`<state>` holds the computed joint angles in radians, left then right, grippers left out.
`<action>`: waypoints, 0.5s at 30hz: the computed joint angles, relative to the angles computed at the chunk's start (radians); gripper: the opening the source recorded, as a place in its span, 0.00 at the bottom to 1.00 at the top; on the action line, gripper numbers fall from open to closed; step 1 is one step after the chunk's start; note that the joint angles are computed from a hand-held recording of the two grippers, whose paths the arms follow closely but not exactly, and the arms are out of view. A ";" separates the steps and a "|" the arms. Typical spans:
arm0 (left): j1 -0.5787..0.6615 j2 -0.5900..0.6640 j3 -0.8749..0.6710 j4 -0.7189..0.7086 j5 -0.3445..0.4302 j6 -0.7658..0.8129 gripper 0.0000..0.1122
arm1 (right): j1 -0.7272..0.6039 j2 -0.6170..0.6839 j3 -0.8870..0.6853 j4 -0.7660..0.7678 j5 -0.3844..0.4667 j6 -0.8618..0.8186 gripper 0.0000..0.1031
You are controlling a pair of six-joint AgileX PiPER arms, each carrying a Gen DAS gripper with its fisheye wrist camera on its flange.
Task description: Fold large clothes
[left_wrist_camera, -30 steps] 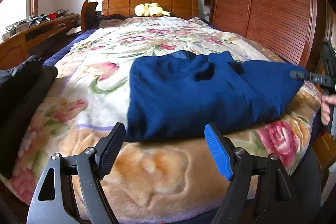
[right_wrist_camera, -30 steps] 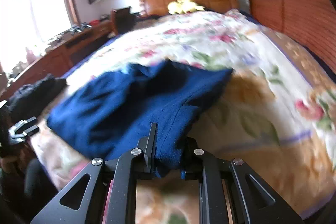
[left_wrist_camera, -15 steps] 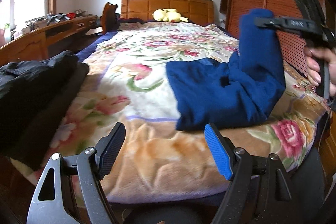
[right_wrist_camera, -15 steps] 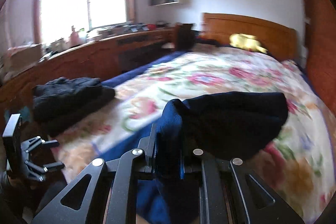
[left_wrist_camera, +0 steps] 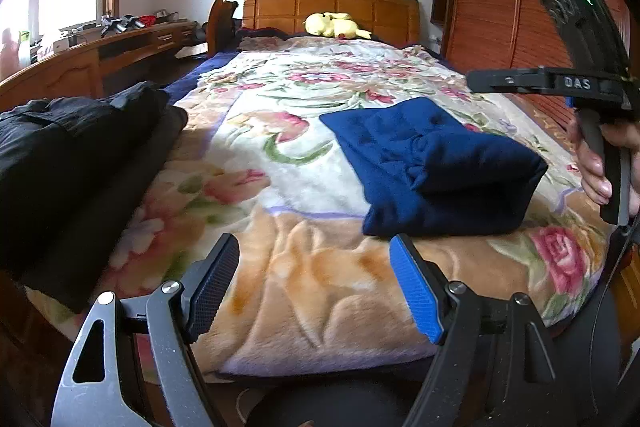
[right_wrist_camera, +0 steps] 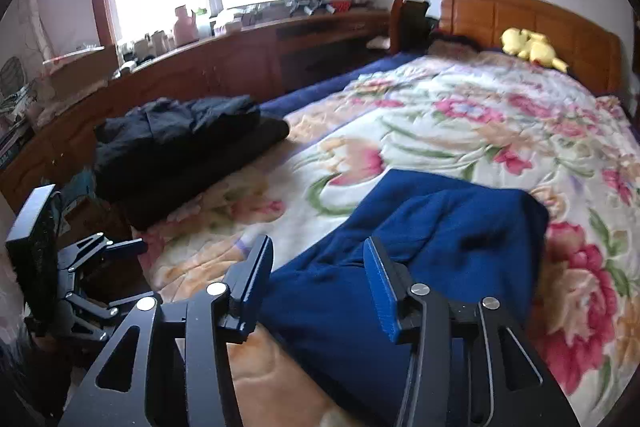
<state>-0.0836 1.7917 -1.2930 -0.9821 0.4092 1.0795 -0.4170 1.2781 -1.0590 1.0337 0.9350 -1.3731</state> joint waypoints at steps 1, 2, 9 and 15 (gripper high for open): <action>-0.005 0.001 -0.003 -0.002 0.001 -0.001 0.70 | -0.044 -0.011 0.021 0.009 0.005 -0.031 0.49; -0.014 0.005 -0.012 0.000 0.004 -0.009 0.70 | -0.070 -0.017 0.043 0.007 -0.019 -0.051 0.49; -0.084 0.047 -0.128 0.067 0.048 -0.101 0.70 | -0.228 0.045 0.149 0.017 -0.009 -0.162 0.49; -0.119 0.123 -0.267 0.083 0.127 -0.156 0.70 | -0.251 0.143 0.172 0.047 0.029 -0.187 0.49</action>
